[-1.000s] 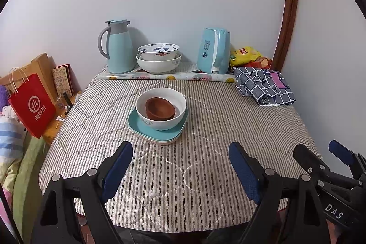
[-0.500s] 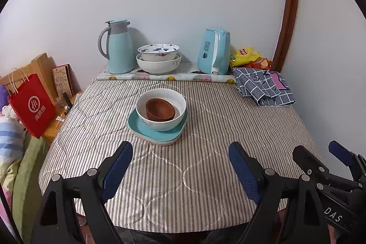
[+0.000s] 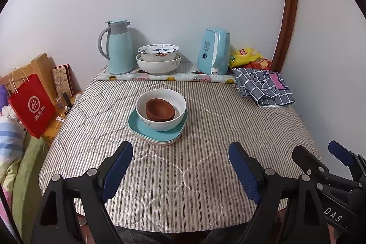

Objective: Organize plates and bowls

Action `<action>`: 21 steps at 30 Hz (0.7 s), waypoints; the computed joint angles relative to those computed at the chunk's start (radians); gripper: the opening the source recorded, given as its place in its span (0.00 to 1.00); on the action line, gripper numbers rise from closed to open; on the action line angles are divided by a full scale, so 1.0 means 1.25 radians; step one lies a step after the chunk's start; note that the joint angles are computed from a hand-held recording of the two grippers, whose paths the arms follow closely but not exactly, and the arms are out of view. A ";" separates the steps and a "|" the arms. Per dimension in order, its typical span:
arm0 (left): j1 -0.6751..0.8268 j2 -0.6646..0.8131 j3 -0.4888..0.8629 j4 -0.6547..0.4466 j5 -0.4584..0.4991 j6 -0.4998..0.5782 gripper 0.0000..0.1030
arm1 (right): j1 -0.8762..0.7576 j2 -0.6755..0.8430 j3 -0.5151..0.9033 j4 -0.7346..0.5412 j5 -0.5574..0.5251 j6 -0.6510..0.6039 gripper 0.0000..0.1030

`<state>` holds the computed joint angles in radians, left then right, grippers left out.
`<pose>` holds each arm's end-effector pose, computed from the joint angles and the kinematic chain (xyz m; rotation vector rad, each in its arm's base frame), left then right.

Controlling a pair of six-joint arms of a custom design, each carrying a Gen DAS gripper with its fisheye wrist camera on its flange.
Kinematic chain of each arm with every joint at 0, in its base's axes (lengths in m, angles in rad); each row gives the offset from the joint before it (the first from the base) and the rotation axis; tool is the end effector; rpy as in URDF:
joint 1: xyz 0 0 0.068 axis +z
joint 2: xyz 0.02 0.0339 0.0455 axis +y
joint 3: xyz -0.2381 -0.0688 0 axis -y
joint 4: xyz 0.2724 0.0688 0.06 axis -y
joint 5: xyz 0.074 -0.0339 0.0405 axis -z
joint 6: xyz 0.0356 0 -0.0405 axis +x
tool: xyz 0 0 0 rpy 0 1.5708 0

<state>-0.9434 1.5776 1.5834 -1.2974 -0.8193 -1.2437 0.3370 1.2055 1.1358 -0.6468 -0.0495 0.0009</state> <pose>0.2094 -0.2444 0.3187 -0.4804 2.2417 0.1708 0.2764 0.0987 0.3048 -0.4097 2.2603 0.2319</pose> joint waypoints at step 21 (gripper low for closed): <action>0.002 -0.001 -0.007 -0.003 -0.003 -0.012 0.83 | 0.010 0.004 -0.001 0.004 0.004 0.001 0.94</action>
<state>-0.9413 1.5760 1.5752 -1.3010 -0.8225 -1.2590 0.3500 1.2100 1.1344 -0.6415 -0.0451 0.0027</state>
